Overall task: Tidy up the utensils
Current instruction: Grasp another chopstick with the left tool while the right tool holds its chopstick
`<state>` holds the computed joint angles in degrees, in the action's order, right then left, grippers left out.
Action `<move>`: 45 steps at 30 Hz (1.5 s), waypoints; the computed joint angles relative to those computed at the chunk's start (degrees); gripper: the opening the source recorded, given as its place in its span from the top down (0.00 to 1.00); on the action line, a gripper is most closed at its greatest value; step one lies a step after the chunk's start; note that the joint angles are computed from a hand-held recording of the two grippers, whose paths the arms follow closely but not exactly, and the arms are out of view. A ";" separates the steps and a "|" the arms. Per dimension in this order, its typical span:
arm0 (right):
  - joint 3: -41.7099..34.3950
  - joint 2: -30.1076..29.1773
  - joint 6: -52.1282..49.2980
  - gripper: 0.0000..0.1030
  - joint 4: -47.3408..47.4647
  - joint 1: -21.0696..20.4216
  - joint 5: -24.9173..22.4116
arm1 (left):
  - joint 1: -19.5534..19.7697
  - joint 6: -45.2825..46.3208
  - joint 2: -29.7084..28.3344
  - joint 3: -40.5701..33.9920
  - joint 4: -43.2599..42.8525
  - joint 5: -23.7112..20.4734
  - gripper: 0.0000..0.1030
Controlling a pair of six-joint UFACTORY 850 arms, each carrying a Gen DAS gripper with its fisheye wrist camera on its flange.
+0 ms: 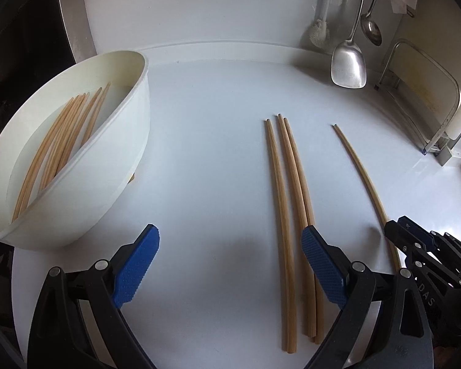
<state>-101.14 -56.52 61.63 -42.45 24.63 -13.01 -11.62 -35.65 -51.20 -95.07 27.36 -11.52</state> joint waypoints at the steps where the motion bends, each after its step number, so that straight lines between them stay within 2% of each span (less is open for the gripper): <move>1: -0.18 -0.08 -0.34 0.79 0.37 0.02 -0.20 | -0.07 -1.92 -0.31 -0.33 2.03 -0.26 0.11; 6: -0.26 -0.16 0.00 0.73 0.15 -0.02 -0.89 | -0.67 -6.24 -2.12 -2.46 6.49 -2.64 0.11; 12: -0.03 -0.03 -0.83 0.72 1.19 -0.36 -0.58 | -1.04 -4.48 -3.54 -4.03 3.91 -4.50 0.11; 16: -0.52 -0.35 -0.32 0.72 -0.01 -0.19 -1.17 | -1.30 -7.74 -4.08 -4.81 7.77 -5.37 0.11; 22: -2.67 -1.71 -0.80 0.72 -2.03 0.32 -2.94 | -0.99 -5.73 -5.22 -6.77 5.27 -5.94 0.08; 26: -4.55 -2.82 -4.38 0.71 -0.07 0.22 -3.30 | -0.85 -3.57 -5.51 -7.27 3.39 -5.40 0.10; 29: -5.29 -3.33 -5.69 0.72 -0.04 0.22 -3.13 | -0.65 0.49 -5.20 -6.88 -1.21 -4.23 0.19; 32: -6.10 -3.79 -8.30 0.72 1.79 0.21 -2.96 | -0.96 0.75 -4.82 -6.30 -0.59 -3.09 0.32; 34: -6.30 -3.96 -9.07 0.77 2.31 0.29 -2.45 | -1.17 2.24 -4.44 -5.80 -1.40 -2.44 0.48; 35: -6.23 -3.95 -9.13 0.86 2.04 0.41 -2.17 | -1.27 3.06 -4.28 -5.57 -1.97 -2.17 0.52; 36: -6.26 -4.00 -8.74 0.91 1.10 0.62 -2.26 | -1.38 3.65 -4.17 -5.41 -2.25 -1.95 0.61; 37: -6.32 -4.05 -8.62 0.93 0.54 0.80 -2.38 | -1.45 4.58 -3.99 -5.13 -2.84 -1.67 0.72; 38: -6.41 -4.11 -8.04 0.94 -0.10 0.95 -2.63 | -1.54 5.99 -3.85 -4.94 -3.87 -1.53 0.77; 40: -6.08 -3.93 -8.43 0.94 1.26 0.80 -1.95 | -1.68 9.56 -3.76 -4.90 -6.72 -1.70 0.92; 45: -5.33 -3.20 -17.24 0.94 14.59 -0.40 -0.47 | -0.94 23.05 -3.86 -5.76 -20.46 -3.69 0.93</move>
